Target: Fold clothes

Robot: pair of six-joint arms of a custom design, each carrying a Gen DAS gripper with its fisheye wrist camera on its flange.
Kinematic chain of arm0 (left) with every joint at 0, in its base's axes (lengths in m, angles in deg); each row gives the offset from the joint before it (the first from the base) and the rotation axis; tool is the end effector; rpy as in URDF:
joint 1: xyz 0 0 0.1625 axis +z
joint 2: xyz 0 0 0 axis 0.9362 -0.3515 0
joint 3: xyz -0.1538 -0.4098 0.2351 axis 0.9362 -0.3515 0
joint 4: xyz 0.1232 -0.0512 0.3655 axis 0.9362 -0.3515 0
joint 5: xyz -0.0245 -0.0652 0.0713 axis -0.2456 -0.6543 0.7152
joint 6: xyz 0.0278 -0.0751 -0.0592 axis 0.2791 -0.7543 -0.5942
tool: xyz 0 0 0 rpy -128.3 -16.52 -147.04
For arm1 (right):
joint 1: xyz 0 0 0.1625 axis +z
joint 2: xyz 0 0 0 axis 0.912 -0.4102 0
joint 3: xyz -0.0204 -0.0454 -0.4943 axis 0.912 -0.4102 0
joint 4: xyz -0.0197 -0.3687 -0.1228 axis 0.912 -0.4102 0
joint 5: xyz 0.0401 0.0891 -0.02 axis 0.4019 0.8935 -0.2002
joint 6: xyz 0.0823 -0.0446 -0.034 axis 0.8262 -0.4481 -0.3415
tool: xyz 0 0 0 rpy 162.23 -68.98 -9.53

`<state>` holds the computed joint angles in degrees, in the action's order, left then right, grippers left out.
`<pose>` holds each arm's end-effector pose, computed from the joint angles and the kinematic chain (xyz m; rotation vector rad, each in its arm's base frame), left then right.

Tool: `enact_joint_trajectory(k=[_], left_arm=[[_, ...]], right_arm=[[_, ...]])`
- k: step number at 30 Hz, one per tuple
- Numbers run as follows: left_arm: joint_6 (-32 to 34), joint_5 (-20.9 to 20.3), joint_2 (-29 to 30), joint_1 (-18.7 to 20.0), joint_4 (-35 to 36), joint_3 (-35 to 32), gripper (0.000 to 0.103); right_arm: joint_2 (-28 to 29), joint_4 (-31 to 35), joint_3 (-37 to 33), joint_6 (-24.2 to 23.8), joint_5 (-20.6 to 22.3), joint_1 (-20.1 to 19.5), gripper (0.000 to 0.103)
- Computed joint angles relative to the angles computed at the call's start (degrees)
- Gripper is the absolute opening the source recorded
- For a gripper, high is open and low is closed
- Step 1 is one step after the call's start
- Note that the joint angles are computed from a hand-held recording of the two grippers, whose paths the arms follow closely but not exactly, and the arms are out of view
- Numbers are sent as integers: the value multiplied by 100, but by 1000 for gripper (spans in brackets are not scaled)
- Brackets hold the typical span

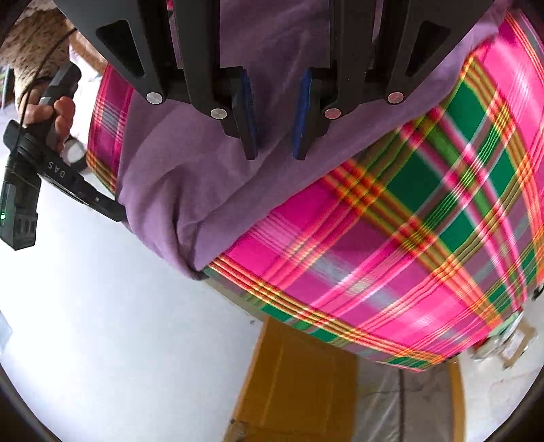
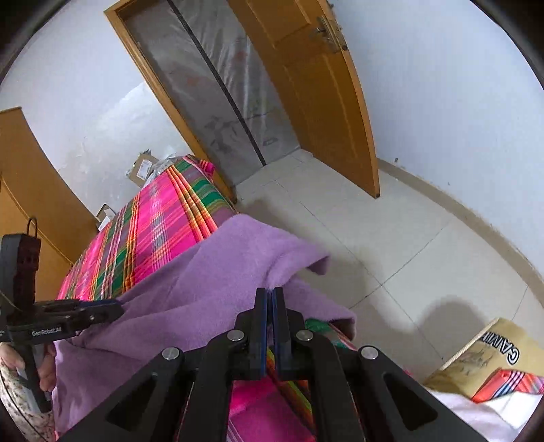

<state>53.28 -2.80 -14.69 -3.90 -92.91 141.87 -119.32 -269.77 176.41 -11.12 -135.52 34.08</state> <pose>-0.1526 -0.7734 0.2106 0.6165 2.5797 -0.3745 0.1967 -0.6001 0.0972 0.1121 -2.5531 1.0549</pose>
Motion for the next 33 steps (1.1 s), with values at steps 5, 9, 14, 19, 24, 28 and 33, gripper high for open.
enact_joint_trajectory(k=[5, 9, 14, 19, 24, 28, 33], left_arm=[[333, -72, 281, -7, 372, -453, 22], [484, -170, 487, -11, 747, -817, 22], [649, -547, 639, 21, 1092, -1148, 22], [803, -572, 776, 14, 1201, -1362, 22], [942, -595, 841, -29, 1249, -1421, 22], [951, -755, 860, -14, 1228, -1410, 22], [719, -833, 885, -13, 1276, -1437, 22]], right_arm=[[-65, -3, 127, 155, 232, -76, 4], [-156, 70, 200, 423, 524, -163, 6], [-169, 108, 160, 581, 637, -203, 23], [-162, 183, 122, 680, 752, -251, 25], [-138, 180, 104, 633, 858, -261, 25], [-114, 144, 105, 622, 878, -270, 25], [-91, 84, 108, 583, 882, -277, 25]])
